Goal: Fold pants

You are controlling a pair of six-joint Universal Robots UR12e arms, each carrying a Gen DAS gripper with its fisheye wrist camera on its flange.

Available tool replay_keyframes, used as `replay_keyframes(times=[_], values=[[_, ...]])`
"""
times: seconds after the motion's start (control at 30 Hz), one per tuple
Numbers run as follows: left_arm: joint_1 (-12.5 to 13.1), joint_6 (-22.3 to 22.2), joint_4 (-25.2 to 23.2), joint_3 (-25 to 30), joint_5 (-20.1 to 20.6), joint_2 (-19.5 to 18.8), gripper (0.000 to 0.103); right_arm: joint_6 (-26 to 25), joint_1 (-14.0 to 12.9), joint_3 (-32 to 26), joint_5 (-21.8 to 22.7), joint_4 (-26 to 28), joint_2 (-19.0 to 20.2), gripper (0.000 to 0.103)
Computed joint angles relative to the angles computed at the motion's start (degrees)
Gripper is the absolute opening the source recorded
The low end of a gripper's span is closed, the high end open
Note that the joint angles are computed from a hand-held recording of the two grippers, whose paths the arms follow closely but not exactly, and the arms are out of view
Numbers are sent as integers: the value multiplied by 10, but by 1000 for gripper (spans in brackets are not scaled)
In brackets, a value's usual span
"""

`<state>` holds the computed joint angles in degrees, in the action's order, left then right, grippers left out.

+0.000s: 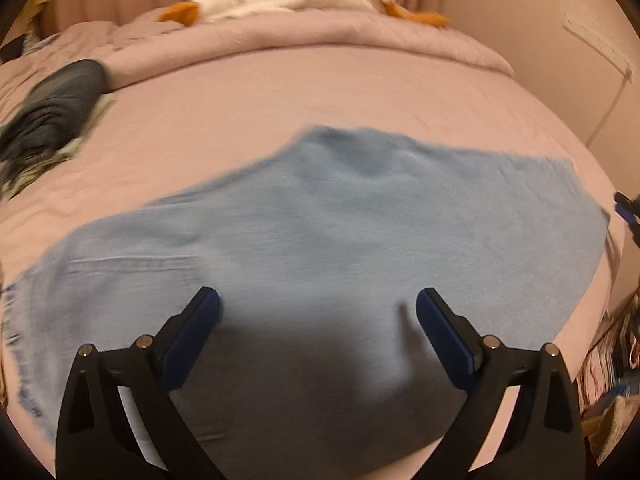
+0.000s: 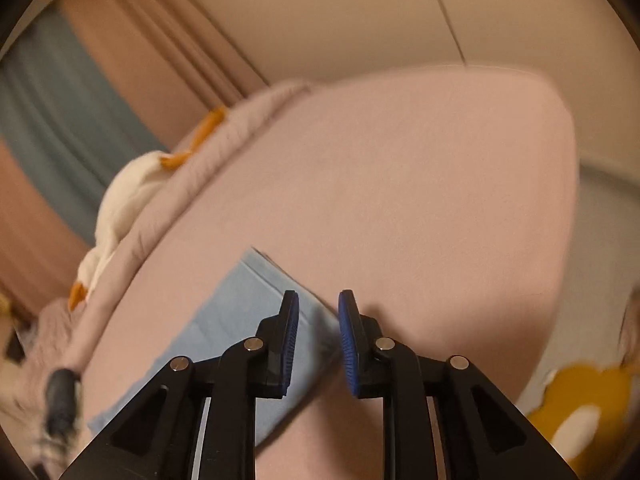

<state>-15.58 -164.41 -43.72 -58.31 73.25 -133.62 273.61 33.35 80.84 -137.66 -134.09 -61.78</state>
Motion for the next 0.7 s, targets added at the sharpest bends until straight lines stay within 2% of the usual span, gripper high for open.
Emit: replay_keyframes(times=[0.03, 0.07, 0.1, 0.13, 0.2, 0.27, 0.3, 0.33, 0.4, 0.43, 0.47, 0.53, 0.57, 0.63, 0.7], values=[[7, -14, 12, -6, 2, 4, 99, -60, 0, -7, 6, -21, 4, 21], [12, -25, 20, -9, 8, 6, 99, -120, -1, -15, 27, -66, 11, 21], [16, -37, 28, -11, 18, 8, 99, -180, -1, -35, 68, -98, 24, 21], [22, -54, 37, -13, 31, 9, 98, -240, -2, -55, 105, -116, 37, 21], [35, -85, 48, -21, 27, 14, 97, -360, 2, -124, 185, -112, 79, 21], [52, -103, 45, -28, -14, 19, 84, -469, 2, -164, 245, -130, 107, 21], [55, -103, 46, -32, -17, 21, 73, -518, 5, -198, 277, -119, 129, 21], [56, -97, 44, -33, -14, 21, 67, -544, 5, -215, 298, -105, 139, 21], [55, -83, 39, -29, -7, 16, 67, -577, 0, -271, 362, -13, 173, 22], [53, -76, 37, -25, -1, 13, 68, -588, -2, -296, 367, 17, 185, 22], [51, -70, 35, -26, 4, 13, 69, -587, -3, -305, 369, 26, 187, 22], [51, -61, 35, -25, -4, 12, 83, -551, -14, -338, 407, 71, 195, 22], [52, -61, 36, -25, -12, 12, 86, -548, -17, -346, 417, 59, 197, 22], [51, -64, 38, -21, -16, 11, 87, -584, -22, -372, 443, 18, 209, 22], [55, -66, 52, -28, -32, 15, 87, -616, -25, -433, 450, 26, 240, 29]])
